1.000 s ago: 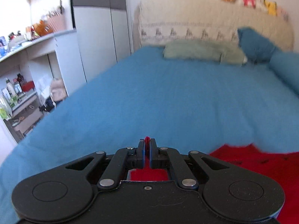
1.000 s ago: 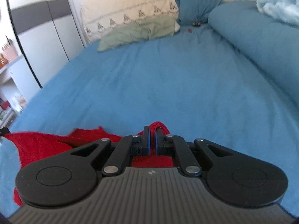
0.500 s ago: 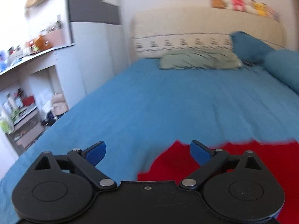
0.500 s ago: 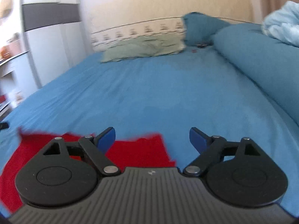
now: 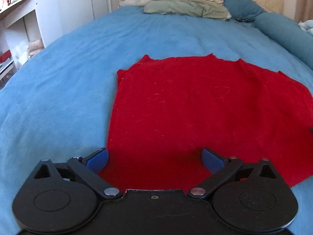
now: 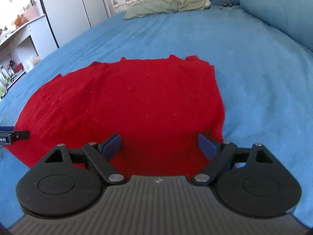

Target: Fold small clothes

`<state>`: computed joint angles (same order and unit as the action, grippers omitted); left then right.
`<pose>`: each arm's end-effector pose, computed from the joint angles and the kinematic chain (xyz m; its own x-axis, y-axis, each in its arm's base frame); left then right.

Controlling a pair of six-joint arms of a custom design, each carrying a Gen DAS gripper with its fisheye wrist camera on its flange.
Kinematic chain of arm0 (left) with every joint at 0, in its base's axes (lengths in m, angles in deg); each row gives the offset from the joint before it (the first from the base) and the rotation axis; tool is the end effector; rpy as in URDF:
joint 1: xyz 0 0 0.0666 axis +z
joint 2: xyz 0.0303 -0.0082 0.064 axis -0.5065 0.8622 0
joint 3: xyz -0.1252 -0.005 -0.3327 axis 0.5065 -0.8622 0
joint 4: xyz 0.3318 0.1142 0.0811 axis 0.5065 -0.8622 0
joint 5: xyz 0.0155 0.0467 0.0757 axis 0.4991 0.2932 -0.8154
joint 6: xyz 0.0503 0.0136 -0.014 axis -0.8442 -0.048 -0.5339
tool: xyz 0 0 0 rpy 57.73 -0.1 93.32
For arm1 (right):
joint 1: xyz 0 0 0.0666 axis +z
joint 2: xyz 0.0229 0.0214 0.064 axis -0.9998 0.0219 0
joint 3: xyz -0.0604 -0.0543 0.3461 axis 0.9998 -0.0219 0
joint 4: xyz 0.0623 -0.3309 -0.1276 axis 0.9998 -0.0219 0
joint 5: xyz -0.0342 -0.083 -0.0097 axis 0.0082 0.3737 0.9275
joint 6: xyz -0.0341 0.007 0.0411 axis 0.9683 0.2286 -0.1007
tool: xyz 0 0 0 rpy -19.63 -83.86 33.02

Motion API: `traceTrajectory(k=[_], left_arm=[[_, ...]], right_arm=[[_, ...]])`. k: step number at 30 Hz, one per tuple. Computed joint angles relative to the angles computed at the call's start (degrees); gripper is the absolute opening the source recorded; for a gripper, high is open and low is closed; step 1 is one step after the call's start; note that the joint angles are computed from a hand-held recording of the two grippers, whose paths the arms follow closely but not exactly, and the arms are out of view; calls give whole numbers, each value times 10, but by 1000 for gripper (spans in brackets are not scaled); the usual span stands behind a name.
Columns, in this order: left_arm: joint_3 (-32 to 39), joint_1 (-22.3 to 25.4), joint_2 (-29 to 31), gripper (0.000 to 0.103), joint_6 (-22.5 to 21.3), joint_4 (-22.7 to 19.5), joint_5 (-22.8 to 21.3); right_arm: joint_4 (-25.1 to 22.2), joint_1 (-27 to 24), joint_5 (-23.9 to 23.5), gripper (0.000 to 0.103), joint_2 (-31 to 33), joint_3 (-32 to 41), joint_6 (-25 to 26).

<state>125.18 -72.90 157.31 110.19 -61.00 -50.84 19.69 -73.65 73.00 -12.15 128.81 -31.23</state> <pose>0.2958 -0.2486 0.2766 -0.7461 -0.0097 -0.6657 -0.0273 0.9995 0.0160 0.3022 0.0820 0.2764 -0.6813 0.0330 -0.7312 -0.1382 0.9752 0.1728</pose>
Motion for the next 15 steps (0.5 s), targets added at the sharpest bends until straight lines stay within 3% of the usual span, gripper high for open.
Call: traceTrajectory(k=[2, 5, 9, 15], left_arm=[[12, 1, 1, 103, 16, -20, -5], [27, -18, -20, 102, 12, -48, -55], [31, -72, -63, 103, -23, -38, -114], [57, -121, -59, 103, -1, -58, -47]], right_arm=[[-3, -3, -10, 102, -6, 2, 3], [-14, -14, -23, 102, -41, 10, 3], [-113, -24, -2, 102, -130, 40, 22], [-247, -28, 12, 102, -237, 32, -33]])
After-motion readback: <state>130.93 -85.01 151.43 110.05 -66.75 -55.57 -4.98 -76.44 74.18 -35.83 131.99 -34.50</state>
